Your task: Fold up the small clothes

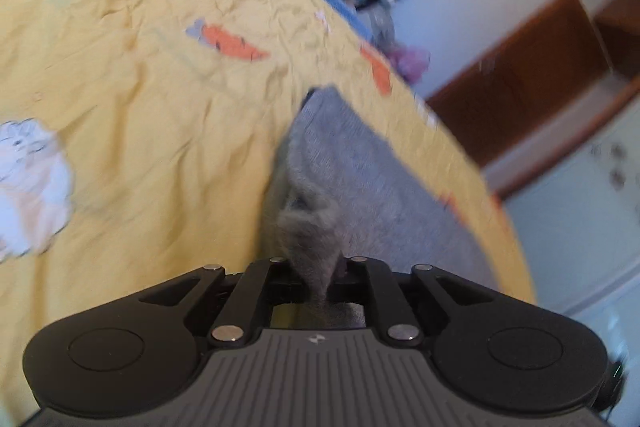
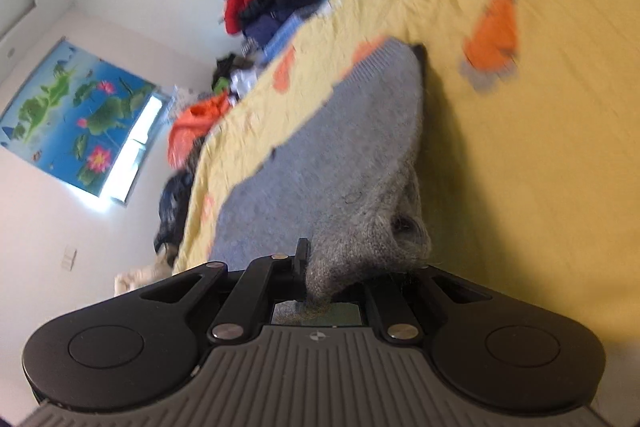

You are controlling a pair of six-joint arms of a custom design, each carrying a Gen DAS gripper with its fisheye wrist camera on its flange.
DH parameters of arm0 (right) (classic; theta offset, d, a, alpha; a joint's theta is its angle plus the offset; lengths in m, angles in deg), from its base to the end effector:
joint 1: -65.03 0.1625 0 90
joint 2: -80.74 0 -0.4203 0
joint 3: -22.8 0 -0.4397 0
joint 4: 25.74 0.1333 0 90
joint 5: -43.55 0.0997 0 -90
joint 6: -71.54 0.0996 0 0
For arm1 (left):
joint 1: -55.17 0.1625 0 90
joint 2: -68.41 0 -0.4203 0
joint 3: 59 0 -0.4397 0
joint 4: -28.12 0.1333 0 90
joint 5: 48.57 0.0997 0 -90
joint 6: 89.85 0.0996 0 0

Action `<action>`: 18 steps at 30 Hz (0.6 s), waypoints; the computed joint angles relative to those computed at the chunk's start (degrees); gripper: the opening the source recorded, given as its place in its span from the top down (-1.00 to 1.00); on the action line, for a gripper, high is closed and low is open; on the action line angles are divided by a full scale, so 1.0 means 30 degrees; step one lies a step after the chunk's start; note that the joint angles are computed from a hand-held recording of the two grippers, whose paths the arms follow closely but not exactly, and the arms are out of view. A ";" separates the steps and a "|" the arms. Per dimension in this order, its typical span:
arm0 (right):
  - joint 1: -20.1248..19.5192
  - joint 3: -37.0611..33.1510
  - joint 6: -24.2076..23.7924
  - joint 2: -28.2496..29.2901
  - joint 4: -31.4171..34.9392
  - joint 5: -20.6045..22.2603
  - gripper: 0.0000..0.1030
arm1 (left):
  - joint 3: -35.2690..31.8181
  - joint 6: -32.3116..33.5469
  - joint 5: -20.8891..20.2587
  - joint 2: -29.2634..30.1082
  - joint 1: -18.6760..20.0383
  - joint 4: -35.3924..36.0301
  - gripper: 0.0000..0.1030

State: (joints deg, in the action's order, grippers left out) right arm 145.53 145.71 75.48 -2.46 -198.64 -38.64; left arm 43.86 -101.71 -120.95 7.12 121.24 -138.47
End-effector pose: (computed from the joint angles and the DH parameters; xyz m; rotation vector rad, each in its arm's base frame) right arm 0.0576 -0.5452 0.2952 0.2555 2.8224 -1.1294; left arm -0.1211 -0.6760 0.2188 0.1624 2.8730 -0.9998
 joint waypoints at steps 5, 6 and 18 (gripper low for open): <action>0.0042 0.0033 0.0785 -0.0773 0.0166 -0.2339 -0.23 | -0.0941 0.1254 0.0342 -0.0808 0.0367 0.2505 0.46; 0.0175 -0.0156 0.0308 -0.0653 -0.0916 -0.2762 -0.26 | -0.1121 0.1889 0.0989 -0.0713 0.0244 0.1624 0.26; 0.1379 -1.0998 -0.4979 0.7129 0.1501 -0.7072 -0.27 | -1.0631 0.7633 0.1818 0.7137 0.0328 0.1641 -0.85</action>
State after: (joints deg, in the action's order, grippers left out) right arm 149.67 112.72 60.55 18.93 -194.14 -59.86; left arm 11.97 -78.81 -115.50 28.53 122.22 -133.55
